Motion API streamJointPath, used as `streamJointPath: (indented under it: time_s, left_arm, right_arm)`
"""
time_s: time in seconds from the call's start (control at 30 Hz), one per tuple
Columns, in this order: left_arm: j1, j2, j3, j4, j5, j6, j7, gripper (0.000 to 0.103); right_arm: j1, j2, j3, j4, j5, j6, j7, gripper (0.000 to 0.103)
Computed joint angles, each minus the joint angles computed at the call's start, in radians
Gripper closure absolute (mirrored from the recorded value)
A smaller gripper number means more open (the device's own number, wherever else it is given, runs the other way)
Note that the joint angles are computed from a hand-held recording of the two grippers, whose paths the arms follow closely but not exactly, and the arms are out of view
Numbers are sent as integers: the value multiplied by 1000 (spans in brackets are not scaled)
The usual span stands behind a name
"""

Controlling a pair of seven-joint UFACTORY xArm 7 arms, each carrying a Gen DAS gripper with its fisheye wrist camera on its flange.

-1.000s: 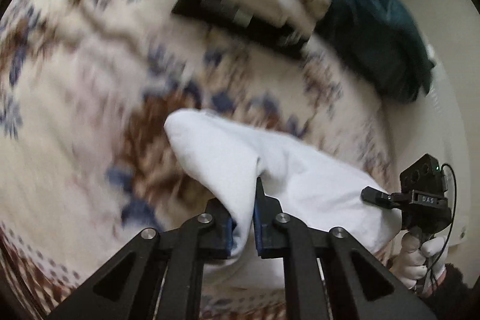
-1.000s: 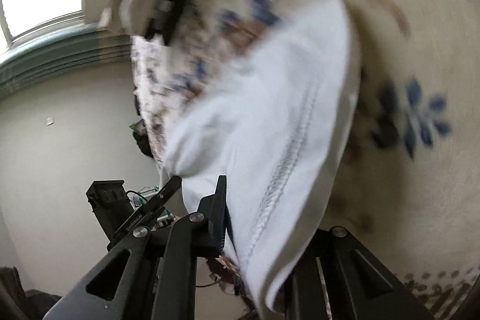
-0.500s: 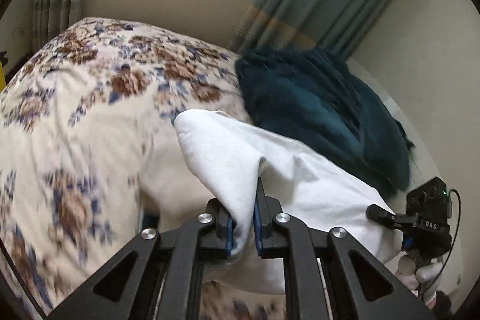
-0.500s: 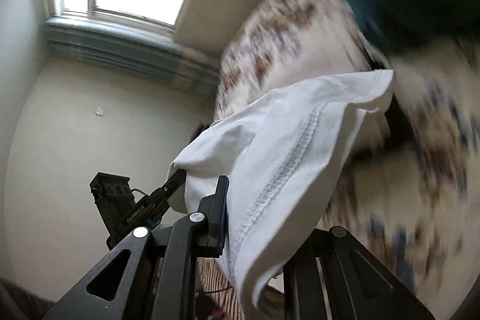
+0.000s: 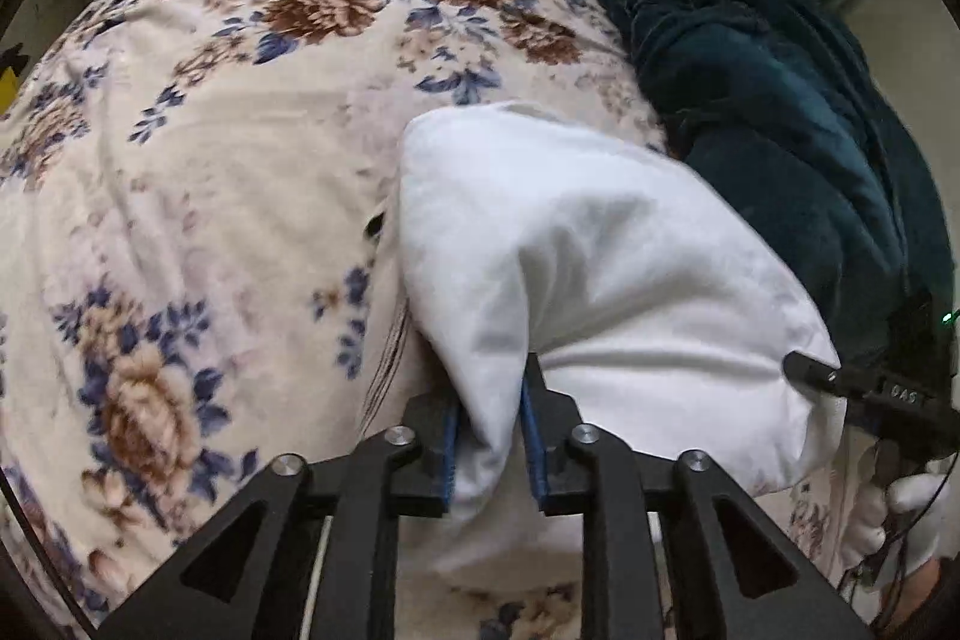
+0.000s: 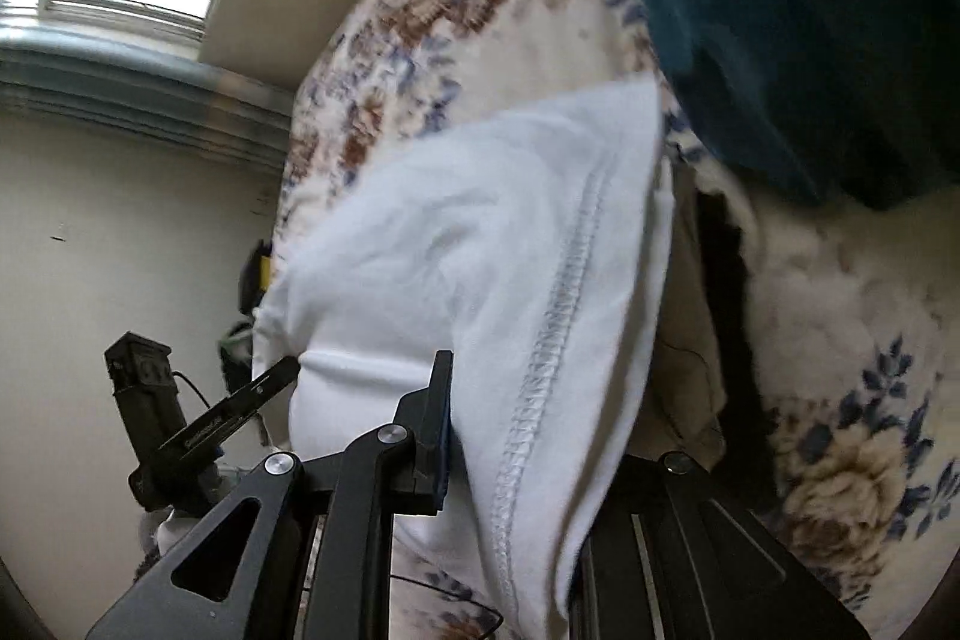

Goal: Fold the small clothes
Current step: 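Lift the white bundle with the left gripper and carry it onto the clothes stack, then open the left gripper and release the bundle on the stack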

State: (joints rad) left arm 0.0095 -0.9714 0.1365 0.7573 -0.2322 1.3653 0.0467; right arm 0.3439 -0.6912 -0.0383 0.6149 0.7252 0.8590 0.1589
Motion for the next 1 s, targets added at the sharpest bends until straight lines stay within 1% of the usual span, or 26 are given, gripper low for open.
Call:
streamJointPath:
  time_s: [0.03, 0.07, 0.1, 0.13, 0.17, 0.2, 0.23, 0.27, 0.3, 0.33, 0.37, 0.47, 0.53, 0.57, 0.67, 0.77, 0.87, 0.97, 1.0]
  left_arm:
    - [7, -12, -10, 8, 15, 16, -5, 79]
    - [16, -20, -24, 22, 40, 34, -11, 67]
    - [31, -34, -52, 35, 81, 56, -22, 47]
    - [40, -46, -74, 45, 113, 71, -30, 33]
    - [46, -68, -95, 55, 145, 80, -36, 13]
    - [49, -81, -104, 51, 165, 69, -39, 9]
    - [48, -94, -111, 61, 178, 79, -45, 9]
    - [49, -112, -123, 79, 190, 101, -57, 8]
    - [49, -119, -129, 83, 204, 105, -62, 6]
    - [47, -130, -138, 99, 214, 124, -68, 5]
    - [43, -141, -143, 111, 220, 137, -74, 4]
    - [25, -176, -159, 183, 218, 206, -95, 4]
    - [16, -179, -174, 233, 226, 231, -102, 4]
    - [8, -180, -180, 274, 225, 261, -103, 4]
    - [-6, -161, -191, 381, 228, 324, -104, 4]
    - [-13, -142, -194, 489, 228, 383, -105, 4]
    - [-12, -115, -197, 627, 231, 453, -108, 4]
    - [-6, -79, -198, 780, 229, 534, -115, 4]
    - [-4, -56, -197, 857, 227, 577, -118, 4]
  right_arm:
    - [-8, 0, 8, 2, -21, 9, 10, 80]
    - [-27, 4, 30, 18, -73, 34, 39, 72]
    - [-56, 5, 64, 43, -150, 70, 86, 57]
    - [-88, 2, 110, 73, -245, 109, 141, 50]
    - [-103, 2, 139, 95, -311, 135, 175, 49]
    - [-118, -9, 171, 119, -375, 170, 219, 49]
    - [-131, -23, 207, 146, -440, 215, 271, 42]
    - [-132, -35, 225, 157, -478, 239, 304, 35]
    - [-132, -55, 241, 173, -511, 276, 339, 16]
    - [-130, -71, 258, 187, -540, 305, 371, 2]
    - [-130, -89, 276, 203, -576, 339, 399, 0]
    - [-128, -133, 340, 275, -675, 456, 469, 0]
    - [-118, -164, 356, 324, -687, 527, 511, 0]
    - [-120, -170, 368, 357, -701, 566, 527, 0]
    - [-126, -199, 410, 465, -751, 677, 546, 0]
    - [-138, -215, 439, 601, -754, 798, 557, 0]
    - [-167, -205, 467, 752, -751, 915, 550, 0]
    - [-216, -184, 501, 928, -763, 1033, 519, 0]
    - [-243, -166, 519, 1021, -770, 1089, 503, 0]
